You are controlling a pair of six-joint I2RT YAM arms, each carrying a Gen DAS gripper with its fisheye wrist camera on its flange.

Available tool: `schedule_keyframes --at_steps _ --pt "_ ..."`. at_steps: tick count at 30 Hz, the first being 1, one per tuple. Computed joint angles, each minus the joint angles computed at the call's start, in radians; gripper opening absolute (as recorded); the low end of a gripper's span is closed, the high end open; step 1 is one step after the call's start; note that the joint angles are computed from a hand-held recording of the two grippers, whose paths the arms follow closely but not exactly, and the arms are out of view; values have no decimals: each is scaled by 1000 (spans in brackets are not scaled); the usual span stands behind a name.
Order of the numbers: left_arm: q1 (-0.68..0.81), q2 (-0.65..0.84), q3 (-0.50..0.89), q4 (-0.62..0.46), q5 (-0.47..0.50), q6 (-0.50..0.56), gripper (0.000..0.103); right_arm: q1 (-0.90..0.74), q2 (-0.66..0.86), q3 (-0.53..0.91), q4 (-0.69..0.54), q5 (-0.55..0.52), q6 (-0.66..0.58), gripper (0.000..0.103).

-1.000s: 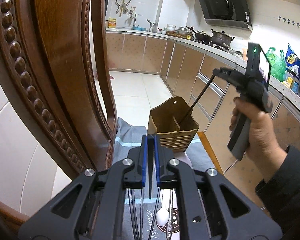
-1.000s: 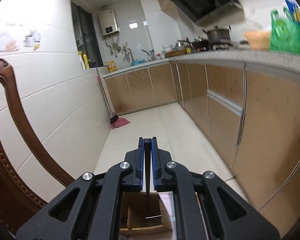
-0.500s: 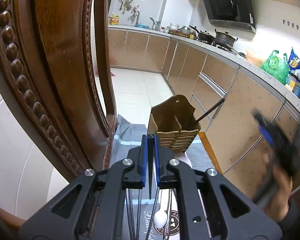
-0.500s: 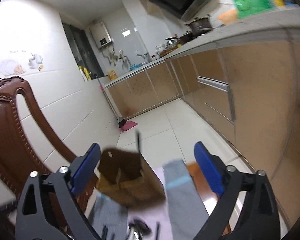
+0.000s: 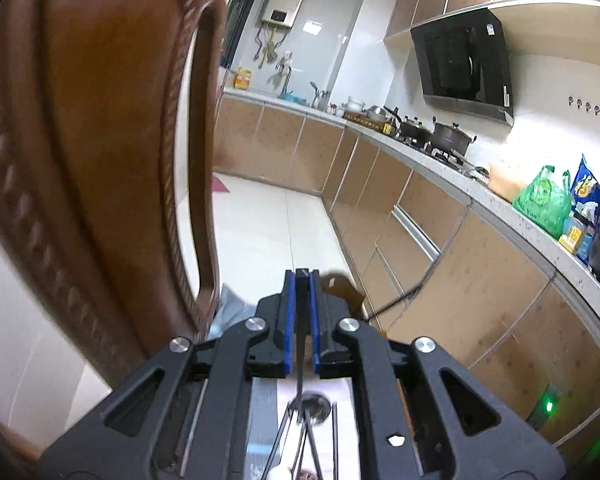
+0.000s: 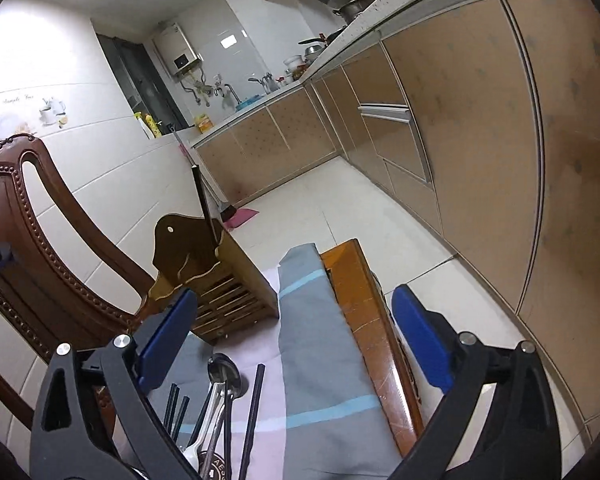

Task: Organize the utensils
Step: 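Withdraw both open tools from the holder back over the table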

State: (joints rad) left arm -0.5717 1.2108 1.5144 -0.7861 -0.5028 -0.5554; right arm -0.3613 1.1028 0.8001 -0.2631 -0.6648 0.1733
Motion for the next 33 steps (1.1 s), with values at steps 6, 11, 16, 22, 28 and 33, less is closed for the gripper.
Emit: schedule_keyframes --at_steps 6,11,16,22,28,33 --pt "55 213 331 -46 7 92 7 -46 43 25 11 -28 -16 96" --pt "136 362 483 -33 81 112 7 -40 70 42 15 -26 -15 96" --pt "206 461 450 56 176 99 7 -33 87 55 14 -29 -3 96" --pt "269 503 270 171 360 19 7 -7 85 54 9 -20 -10 96" --pt "224 374 82 201 291 46 75 27 71 46 11 -8 -6 96" --pt "37 156 -120 122 20 106 91 32 44 39 0 -19 -16 96"
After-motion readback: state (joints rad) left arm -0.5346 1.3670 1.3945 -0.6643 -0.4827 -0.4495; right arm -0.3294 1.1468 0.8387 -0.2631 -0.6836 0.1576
